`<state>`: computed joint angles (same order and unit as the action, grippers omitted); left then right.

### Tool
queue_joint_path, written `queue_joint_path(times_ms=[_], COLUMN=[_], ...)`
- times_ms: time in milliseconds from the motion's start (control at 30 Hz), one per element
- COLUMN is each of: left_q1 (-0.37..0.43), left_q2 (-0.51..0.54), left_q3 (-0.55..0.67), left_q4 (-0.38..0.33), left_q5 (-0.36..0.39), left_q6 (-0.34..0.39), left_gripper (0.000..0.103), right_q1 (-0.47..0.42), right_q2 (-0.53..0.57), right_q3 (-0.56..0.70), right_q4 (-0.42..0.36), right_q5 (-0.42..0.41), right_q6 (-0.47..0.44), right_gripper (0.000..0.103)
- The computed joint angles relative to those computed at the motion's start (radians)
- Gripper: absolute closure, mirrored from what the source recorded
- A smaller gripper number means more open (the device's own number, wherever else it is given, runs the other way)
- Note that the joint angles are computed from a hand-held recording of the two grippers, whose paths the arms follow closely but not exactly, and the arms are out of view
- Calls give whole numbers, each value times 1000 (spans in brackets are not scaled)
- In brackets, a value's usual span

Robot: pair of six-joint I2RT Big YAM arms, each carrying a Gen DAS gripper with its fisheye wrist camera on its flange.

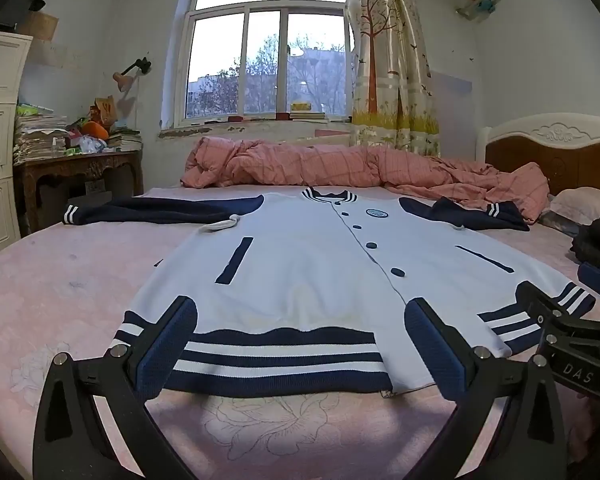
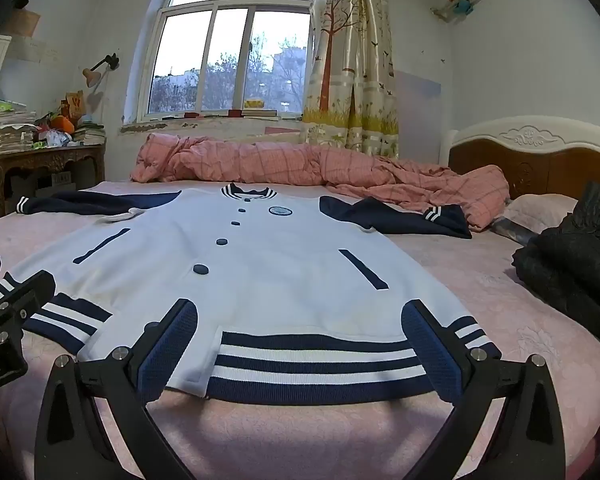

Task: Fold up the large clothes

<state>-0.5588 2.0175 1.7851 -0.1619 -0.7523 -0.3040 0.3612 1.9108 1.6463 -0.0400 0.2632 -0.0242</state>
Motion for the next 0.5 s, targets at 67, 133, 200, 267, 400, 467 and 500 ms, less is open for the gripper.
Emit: queue_joint_path(times_ms=[67, 133, 200, 267, 400, 467, 500], left_q1=[0, 0, 0, 2, 2, -1, 0], left_q2=[0, -2, -3, -2, -4, 5, 4], left_q3=[1, -1, -2, -2, 1, 10, 8], left_q4=[-2, -1, -1, 1, -5, -8, -5], left_q5=[-1, 0, 2, 5, 1, -3, 2], left_q6=[-2, -2, -2, -1, -3, -5, -4], left_gripper=[0, 0, 0, 0, 0, 0, 0], right_q1=[0, 0, -1, -3, -5, -6, -7], right_q2=[0, -1, -2, -5, -9, -8, -9], right_q3=[0, 0, -1, -7, -11, -10, -11], right_q4=[-1, -1, -2, 4, 5, 4, 4], right_q5=[0, -1, 0, -2, -3, -5, -5], right_q6=[0, 0, -1, 0, -1, -2, -2], right_gripper=[0, 0, 0, 0, 0, 0, 0])
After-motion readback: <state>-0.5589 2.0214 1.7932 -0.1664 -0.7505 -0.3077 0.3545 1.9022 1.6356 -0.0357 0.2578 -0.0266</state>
